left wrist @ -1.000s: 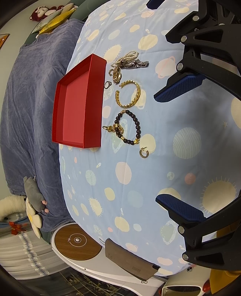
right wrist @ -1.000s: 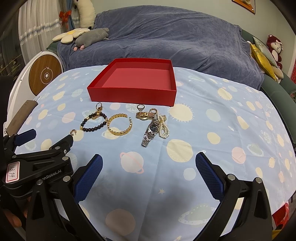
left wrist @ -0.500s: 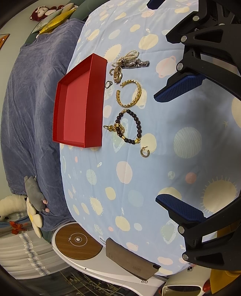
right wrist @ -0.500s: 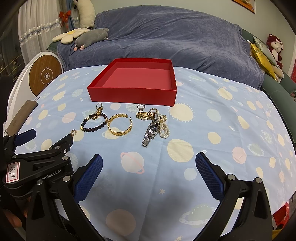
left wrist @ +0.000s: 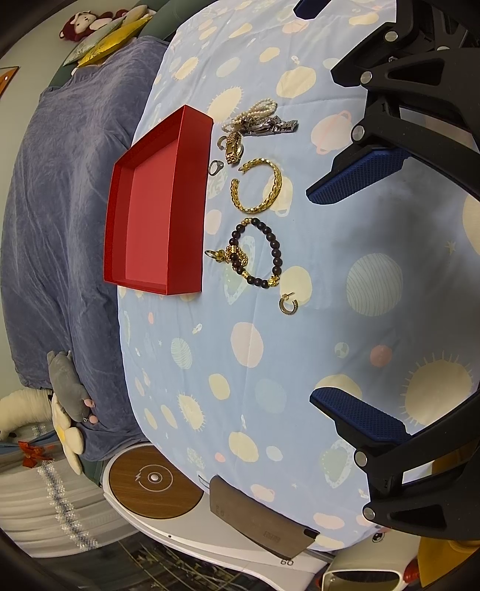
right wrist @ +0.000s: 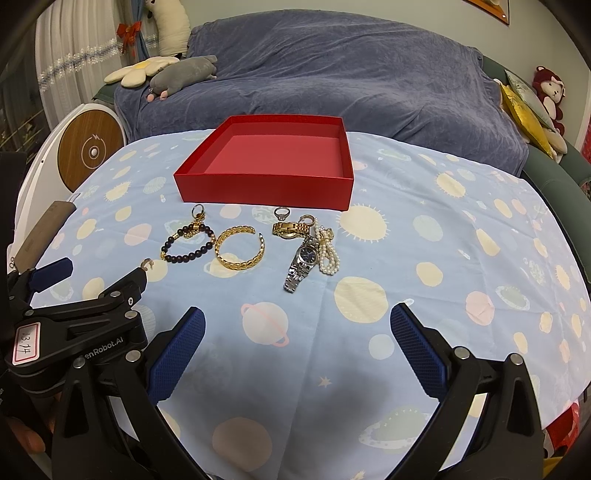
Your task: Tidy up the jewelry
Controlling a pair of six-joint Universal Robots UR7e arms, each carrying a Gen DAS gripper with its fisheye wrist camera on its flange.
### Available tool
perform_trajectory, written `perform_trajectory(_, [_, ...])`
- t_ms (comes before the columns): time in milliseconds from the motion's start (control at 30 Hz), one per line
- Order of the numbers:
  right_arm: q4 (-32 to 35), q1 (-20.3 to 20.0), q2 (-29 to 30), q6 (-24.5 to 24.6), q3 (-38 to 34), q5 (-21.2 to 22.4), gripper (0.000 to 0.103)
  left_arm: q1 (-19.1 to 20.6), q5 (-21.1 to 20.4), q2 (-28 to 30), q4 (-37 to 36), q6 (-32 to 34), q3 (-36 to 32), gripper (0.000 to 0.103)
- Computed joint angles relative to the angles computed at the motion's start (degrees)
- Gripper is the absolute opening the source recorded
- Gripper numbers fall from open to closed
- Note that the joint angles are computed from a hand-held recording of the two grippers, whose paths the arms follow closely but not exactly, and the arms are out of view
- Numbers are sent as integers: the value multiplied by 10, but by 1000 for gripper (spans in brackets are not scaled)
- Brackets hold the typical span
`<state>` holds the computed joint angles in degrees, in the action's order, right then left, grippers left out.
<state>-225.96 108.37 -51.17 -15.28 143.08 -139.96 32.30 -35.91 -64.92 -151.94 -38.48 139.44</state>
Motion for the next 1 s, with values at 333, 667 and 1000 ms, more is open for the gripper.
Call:
perform_trajectory(333, [-7,-11,3,0,-2,14,98,14,-4,16,-36,29,-3,97])
perform_trajectory(667, [-10,-65,-22,-10,-6,46,94,50,-8,21,-64,51,-18,97])
perform_trajectory(1000, [66,-115,-33,13,-19,111,65,103,-48,35,-129,121,-35,97])
